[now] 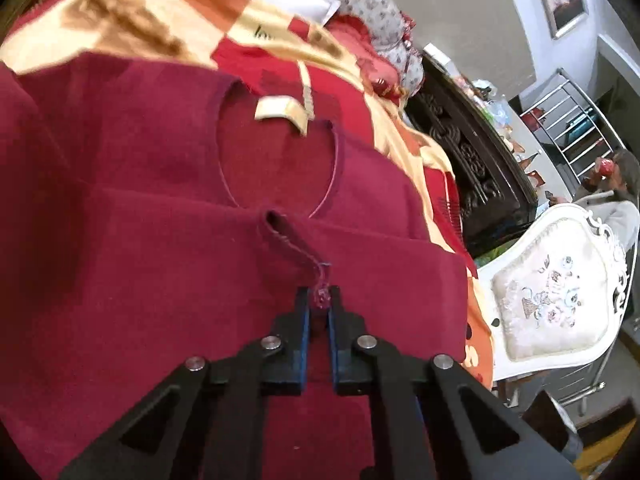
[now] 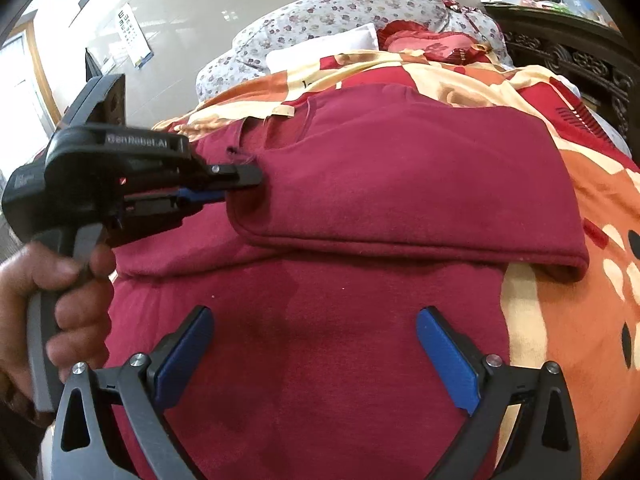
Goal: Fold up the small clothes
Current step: 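Lift the hem with the left gripper, fold it toward the collar, release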
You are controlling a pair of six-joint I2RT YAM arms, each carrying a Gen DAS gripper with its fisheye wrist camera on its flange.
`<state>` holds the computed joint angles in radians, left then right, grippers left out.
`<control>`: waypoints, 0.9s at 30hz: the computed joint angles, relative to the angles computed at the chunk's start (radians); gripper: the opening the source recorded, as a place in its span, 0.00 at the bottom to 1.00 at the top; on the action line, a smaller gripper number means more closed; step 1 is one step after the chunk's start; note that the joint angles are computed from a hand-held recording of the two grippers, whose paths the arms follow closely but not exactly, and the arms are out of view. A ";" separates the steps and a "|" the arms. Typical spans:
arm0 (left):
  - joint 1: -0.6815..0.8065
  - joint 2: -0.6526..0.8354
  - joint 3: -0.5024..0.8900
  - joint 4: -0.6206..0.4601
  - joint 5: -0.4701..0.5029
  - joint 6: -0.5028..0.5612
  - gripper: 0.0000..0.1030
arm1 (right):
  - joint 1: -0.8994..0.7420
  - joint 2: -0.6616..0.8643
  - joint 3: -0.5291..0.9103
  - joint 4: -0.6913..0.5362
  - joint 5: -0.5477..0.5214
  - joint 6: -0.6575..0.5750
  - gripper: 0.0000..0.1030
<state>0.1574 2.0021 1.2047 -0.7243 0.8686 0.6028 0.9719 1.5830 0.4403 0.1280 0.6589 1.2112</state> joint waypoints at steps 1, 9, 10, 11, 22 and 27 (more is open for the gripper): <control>0.018 -0.030 -0.027 0.022 0.007 0.018 0.07 | 0.001 -0.001 -0.003 0.002 0.000 0.003 1.00; 0.208 -0.038 0.123 -0.117 0.113 0.165 0.06 | 0.001 -0.012 -0.019 0.020 -0.002 0.010 1.00; 0.228 -0.014 0.169 -0.142 0.119 0.162 0.06 | 0.003 -0.013 -0.022 0.021 -0.002 0.010 1.00; 0.247 0.006 0.213 -0.155 0.119 0.154 0.06 | 0.003 -0.014 -0.023 0.023 -0.003 0.011 1.00; 0.354 0.111 0.266 -0.084 0.054 0.184 0.06 | 0.010 -0.011 -0.034 0.051 -0.004 0.016 1.00; 0.312 0.126 0.172 0.140 -0.083 0.086 0.09 | 0.004 0.010 0.012 -0.018 -0.013 0.014 1.00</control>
<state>0.4695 2.1283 1.3767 -0.5845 0.7855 0.6892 0.9755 1.5935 0.4524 0.1099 0.6458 1.2250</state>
